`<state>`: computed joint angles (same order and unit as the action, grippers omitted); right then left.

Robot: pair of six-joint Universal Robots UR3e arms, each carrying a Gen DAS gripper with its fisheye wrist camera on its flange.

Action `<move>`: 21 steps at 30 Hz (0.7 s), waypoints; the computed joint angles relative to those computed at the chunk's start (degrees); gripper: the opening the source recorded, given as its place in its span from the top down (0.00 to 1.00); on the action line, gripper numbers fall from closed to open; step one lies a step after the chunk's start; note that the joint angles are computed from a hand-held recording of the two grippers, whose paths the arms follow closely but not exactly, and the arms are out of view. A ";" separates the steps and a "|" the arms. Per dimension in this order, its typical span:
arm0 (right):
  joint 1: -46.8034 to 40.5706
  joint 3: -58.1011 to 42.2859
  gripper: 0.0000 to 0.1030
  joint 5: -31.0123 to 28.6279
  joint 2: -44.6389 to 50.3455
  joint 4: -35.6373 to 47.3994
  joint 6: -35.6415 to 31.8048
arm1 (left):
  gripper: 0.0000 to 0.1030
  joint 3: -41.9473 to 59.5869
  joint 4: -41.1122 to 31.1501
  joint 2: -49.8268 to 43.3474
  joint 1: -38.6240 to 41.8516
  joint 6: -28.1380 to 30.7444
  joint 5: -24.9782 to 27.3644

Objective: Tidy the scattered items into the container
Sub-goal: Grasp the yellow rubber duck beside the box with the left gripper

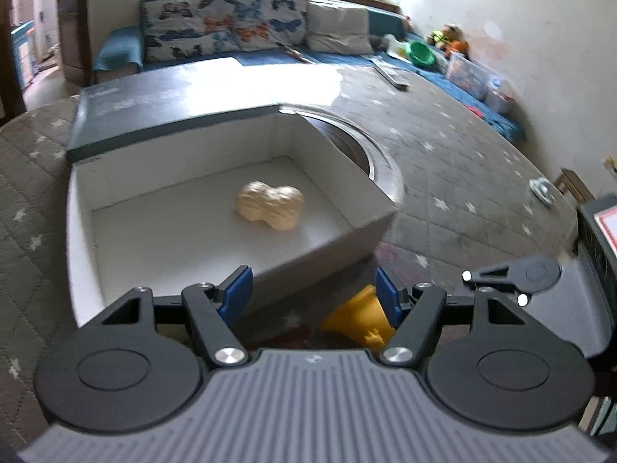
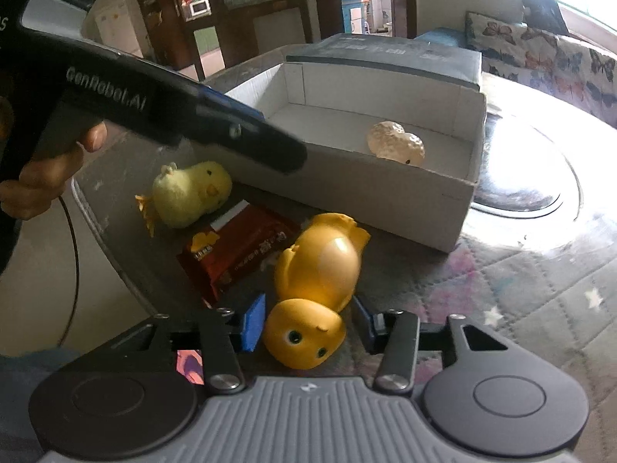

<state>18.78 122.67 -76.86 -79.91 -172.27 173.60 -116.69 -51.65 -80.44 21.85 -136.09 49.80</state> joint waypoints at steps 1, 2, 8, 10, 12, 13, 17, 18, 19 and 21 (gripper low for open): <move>0.23 0.17 0.56 -0.94 -0.55 0.38 -0.53 | 0.33 -0.04 -0.63 -0.08 -0.44 0.55 0.09; 0.33 0.46 0.56 -1.86 -1.13 0.68 -0.86 | 0.33 -0.22 -0.88 -0.11 -0.99 0.95 0.35; -0.80 2.42 0.56 -2.25 -2.92 1.10 -1.43 | 0.33 -0.39 1.13 -2.99 -4.69 -0.25 2.15; -0.91 2.51 0.56 -1.79 -2.38 0.71 -1.38 | 0.33 0.30 1.19 -4.52 -5.61 -0.87 2.18; -1.12 2.43 0.56 -1.18 -1.81 0.42 -1.36 | 0.33 1.18 0.94 -5.81 -6.29 -1.09 2.16; -1.23 2.41 0.56 -0.97 -1.56 0.27 -1.35 | 0.33 1.45 1.17 -6.40 -6.63 -1.32 2.24; -1.85 2.66 0.56 0.01 -1.00 -0.31 -1.37 | 0.33 2.87 1.10 -8.90 -7.57 -2.39 2.78; -2.02 2.83 0.56 0.28 -1.01 -0.47 -1.34 | 0.33 3.32 0.96 -9.61 -7.81 -2.79 3.02; -2.16 2.95 0.56 0.49 -0.99 -0.56 -1.33 | 0.34 3.78 0.82 -10.32 -8.06 -3.21 3.28; -2.46 3.13 0.56 0.90 -0.85 -0.72 -1.33 | 0.34 4.51 0.19 -11.48 -8.30 -3.40 3.58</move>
<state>16.31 125.80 -75.96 -80.76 -172.98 172.27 -112.18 -51.45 -91.92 13.55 -139.49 53.38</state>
